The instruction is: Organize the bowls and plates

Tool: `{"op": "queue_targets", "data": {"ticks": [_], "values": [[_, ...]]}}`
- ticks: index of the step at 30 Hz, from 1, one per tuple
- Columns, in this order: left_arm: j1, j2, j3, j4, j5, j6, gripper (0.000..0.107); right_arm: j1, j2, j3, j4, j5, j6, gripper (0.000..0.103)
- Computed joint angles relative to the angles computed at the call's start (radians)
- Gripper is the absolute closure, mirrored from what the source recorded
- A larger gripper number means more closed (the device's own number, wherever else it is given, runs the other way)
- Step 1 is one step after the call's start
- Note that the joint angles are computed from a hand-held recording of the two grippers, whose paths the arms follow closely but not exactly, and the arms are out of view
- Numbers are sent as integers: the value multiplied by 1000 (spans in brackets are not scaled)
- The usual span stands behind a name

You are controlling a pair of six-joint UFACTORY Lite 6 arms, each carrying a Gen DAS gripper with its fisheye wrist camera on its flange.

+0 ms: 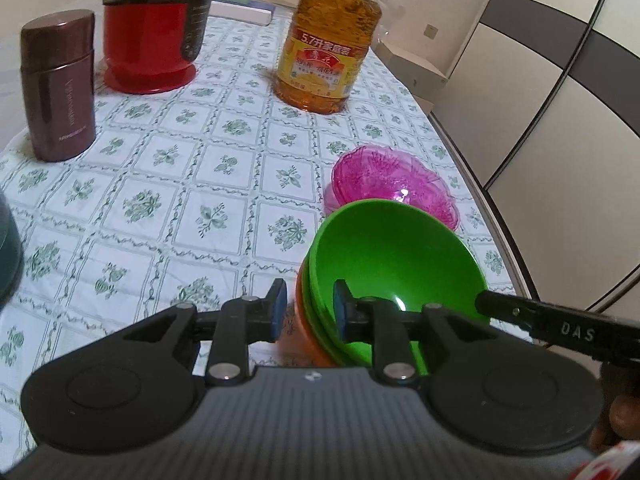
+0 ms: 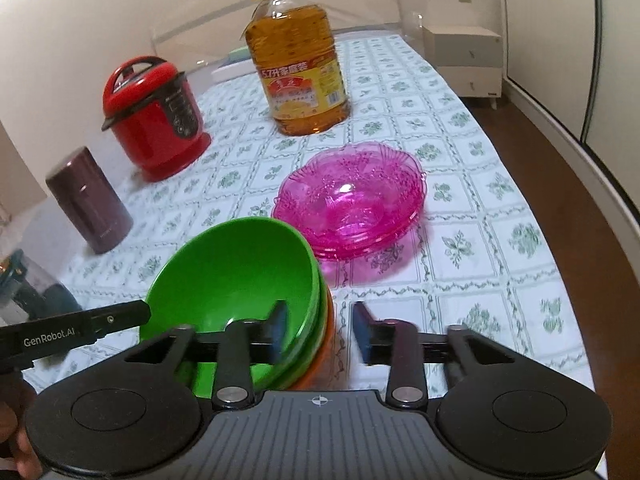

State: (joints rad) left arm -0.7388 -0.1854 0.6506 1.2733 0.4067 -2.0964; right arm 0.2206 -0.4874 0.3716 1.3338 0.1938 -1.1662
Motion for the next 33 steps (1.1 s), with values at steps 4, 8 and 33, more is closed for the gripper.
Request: {"op": "queue_targets", "data": {"ticks": [4, 8, 33], "values": [[-38, -44, -25, -55, 37, 28, 73, -18, -89, -55, -135, 34, 157, 60], [-68, -90, -54, -91, 75, 33, 63, -17, -170, -94, -276, 64, 315, 59], [-105, -191, -127, -122, 143, 17, 27, -138, -338, -142, -388, 292, 508, 49]]}}
